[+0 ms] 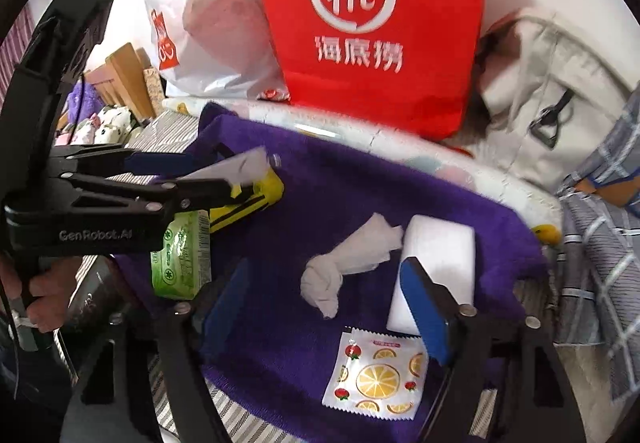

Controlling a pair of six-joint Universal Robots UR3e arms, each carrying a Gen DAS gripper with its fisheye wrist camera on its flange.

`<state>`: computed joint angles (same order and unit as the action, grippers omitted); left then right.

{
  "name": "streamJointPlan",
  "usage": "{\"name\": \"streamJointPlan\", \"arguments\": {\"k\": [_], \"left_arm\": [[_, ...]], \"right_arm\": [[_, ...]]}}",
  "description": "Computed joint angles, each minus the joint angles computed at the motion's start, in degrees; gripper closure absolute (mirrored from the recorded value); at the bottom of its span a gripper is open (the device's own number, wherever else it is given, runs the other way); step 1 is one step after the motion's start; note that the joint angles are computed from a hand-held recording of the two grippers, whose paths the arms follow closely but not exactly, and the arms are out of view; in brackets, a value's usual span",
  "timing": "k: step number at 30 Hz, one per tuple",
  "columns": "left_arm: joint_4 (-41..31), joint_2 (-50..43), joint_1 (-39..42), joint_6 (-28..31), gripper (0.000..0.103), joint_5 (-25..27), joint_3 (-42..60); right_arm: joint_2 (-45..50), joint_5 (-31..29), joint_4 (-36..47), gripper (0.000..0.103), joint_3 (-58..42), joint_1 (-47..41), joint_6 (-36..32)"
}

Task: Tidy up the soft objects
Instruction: 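Lower the cloth and mesh bag onto the towel and open both tools, then reach the right tool to the white glove on the bed and grasp it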

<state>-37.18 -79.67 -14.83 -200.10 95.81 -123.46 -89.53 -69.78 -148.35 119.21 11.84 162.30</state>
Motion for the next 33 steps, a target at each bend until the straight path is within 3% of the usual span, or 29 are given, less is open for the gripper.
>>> {"name": "streamJointPlan", "arguments": {"k": [8,19,22,24,27,33], "left_arm": [[-6.70,10.02,-3.57,-3.16,0.033,2.59,-2.90],[-15.42,25.90,-11.06,-12.66,0.033,5.85,-8.63],[-19.57,29.83,-14.53,-16.41,0.033,8.95,-9.47],[-22.23,32.99,-16.34,-18.58,0.033,10.39,-10.26],[-26.95,38.94,-18.31,-21.93,0.033,11.42,-11.81],[-35.68,48.22,-23.80,-29.18,0.033,14.27,-13.72]], "right_arm": [[-14.56,2.18,4.04,0.025,9.54,-2.97,3.03],[-42.81,3.36,21.96,0.026,19.78,-4.28,4.41],[-49.50,4.03,27.18,0.028,21.76,-4.36,4.72],[-53.99,4.00,30.47,0.038,22.96,-2.98,5.94],[-56.02,2.32,29.96,0.041,24.24,2.05,9.73],[-47.43,-9.30,16.03,0.048,25.72,22.13,23.64]]}}
